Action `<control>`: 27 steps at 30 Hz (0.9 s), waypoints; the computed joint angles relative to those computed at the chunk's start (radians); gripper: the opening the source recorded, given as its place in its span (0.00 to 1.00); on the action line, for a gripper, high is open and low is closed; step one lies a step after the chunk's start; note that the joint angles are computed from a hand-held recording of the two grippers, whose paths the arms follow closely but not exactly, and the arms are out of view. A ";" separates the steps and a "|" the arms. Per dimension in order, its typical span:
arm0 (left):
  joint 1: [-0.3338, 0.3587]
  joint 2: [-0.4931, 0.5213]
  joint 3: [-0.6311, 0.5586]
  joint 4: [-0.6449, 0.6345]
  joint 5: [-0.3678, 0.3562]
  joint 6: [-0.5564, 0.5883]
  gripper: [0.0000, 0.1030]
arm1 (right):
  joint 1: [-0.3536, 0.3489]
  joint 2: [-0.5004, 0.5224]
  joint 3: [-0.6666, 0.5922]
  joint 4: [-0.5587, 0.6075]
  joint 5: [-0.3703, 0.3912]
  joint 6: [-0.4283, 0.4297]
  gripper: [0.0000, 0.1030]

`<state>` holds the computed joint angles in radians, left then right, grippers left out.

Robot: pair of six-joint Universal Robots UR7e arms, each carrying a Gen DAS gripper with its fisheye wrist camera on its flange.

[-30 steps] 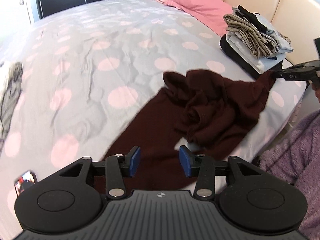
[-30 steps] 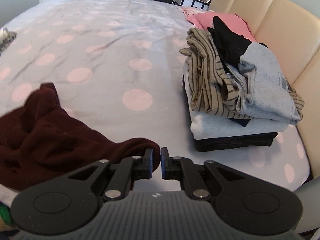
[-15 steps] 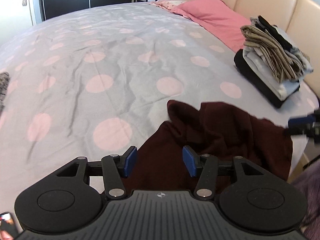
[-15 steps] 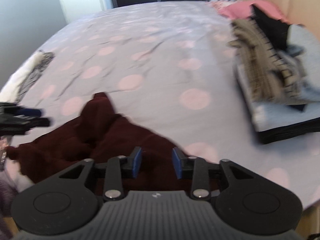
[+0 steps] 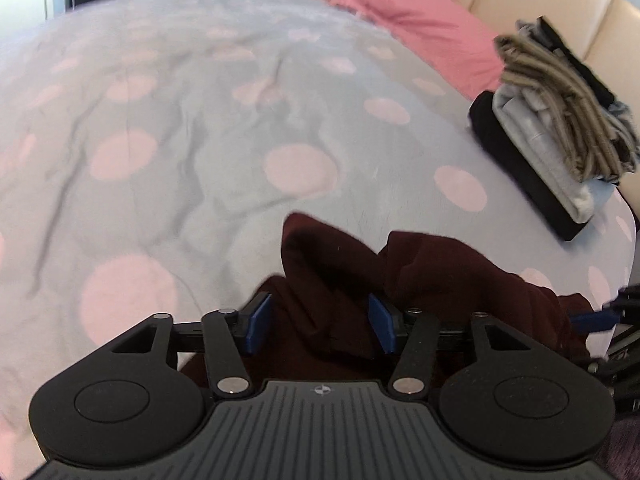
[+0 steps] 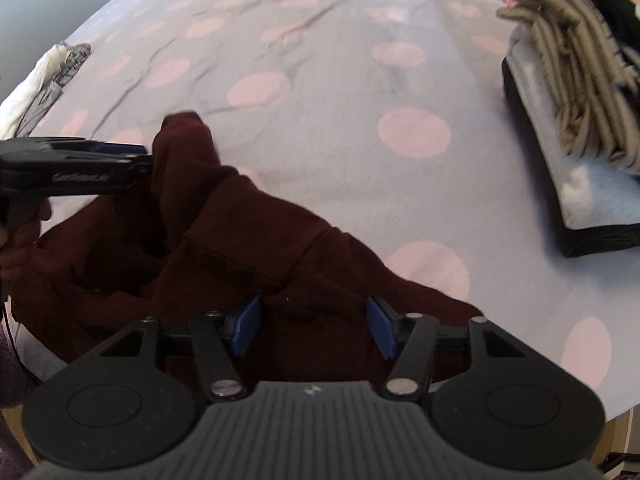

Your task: Fold clothes

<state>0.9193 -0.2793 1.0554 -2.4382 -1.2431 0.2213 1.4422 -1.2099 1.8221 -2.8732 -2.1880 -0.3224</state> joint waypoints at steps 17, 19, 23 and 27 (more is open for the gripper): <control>0.000 -0.122 0.165 -0.225 -0.024 -0.051 0.10 | 0.030 0.025 0.012 -0.186 0.022 -0.159 0.14; -0.002 -0.158 0.202 -0.285 -0.016 -0.052 0.10 | 0.045 0.033 0.013 -0.241 0.034 -0.201 0.13; -0.006 -0.233 0.276 -0.416 0.016 -0.035 0.10 | 0.078 0.056 0.009 -0.357 0.068 -0.299 0.13; -0.007 -0.304 0.326 -0.521 0.033 -0.035 0.10 | 0.118 0.090 -0.014 -0.486 0.100 -0.423 0.13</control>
